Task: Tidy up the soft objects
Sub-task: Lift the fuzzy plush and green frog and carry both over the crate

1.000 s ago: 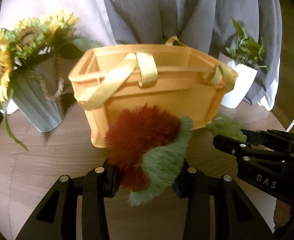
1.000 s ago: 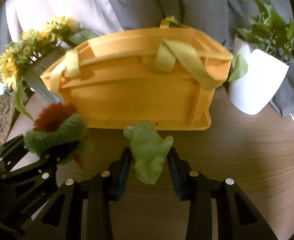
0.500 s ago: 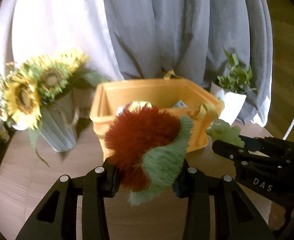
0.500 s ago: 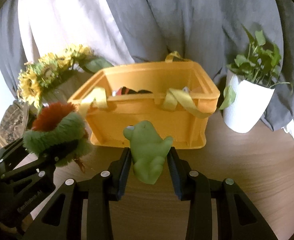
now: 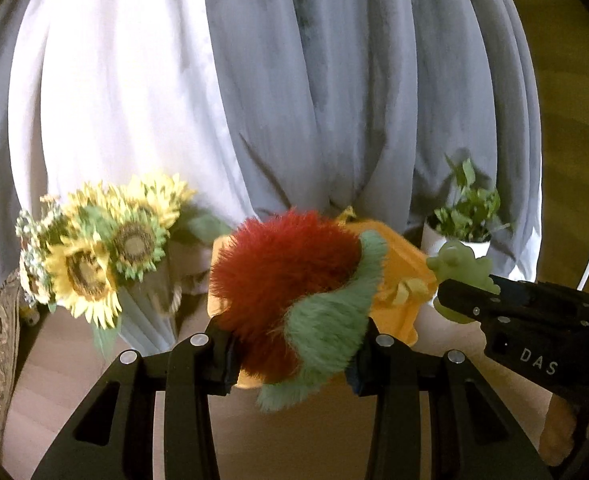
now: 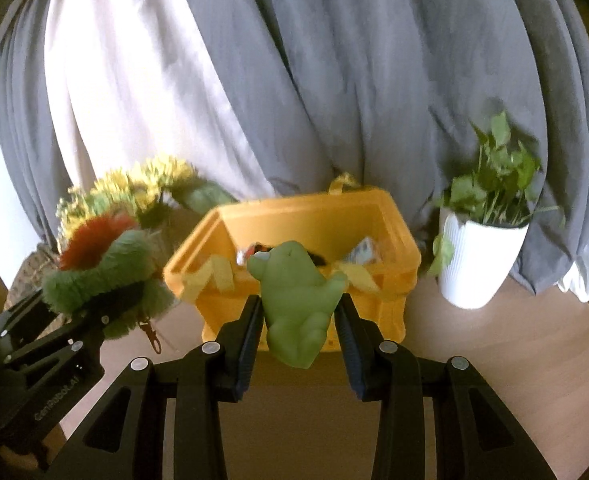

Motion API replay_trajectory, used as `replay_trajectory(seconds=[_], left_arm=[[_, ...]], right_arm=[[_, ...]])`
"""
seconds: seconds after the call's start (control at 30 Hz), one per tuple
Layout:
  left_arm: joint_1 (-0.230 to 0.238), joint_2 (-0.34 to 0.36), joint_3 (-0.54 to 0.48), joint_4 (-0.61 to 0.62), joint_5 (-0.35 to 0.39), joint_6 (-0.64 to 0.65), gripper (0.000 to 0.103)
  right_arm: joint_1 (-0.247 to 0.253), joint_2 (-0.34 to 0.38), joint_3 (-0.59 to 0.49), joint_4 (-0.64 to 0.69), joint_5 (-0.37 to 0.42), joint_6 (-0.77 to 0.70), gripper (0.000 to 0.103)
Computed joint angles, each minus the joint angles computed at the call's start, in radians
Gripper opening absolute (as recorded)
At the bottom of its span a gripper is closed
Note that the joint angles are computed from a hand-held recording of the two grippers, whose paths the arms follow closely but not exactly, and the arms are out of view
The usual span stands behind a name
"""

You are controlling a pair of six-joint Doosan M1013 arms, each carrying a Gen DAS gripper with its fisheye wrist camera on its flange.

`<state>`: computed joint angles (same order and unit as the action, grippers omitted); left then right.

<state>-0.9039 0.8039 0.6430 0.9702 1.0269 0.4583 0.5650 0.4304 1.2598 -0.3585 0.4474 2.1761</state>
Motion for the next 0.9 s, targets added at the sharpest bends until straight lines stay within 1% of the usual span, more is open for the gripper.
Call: replay_trajectory(seconds=[0.27,0.5,0.7,0.9], left_arm=[[0.006,0.016,-0.046,0.06,-0.007,0.001,0.04],[0.015,0.038,-0.1,0.104,-0.016,0.015,0.04],[0.027,0.077,-0.177,0.106,-0.012,0.062,0.04],[0.045,0.121,-0.262,0.066,-0.003,0.112,0.04]], right_arm=[[-0.002,0.004,-0.023,-0.068,-0.051,0.058,0.039],[-0.008,0.019,-0.057,-0.125,-0.078,0.106,0.039],[-0.014,0.039,-0.093,-0.142,-0.086,0.117,0.039],[-0.022,0.07,-0.139,-0.153,-0.078,0.122,0.039]])
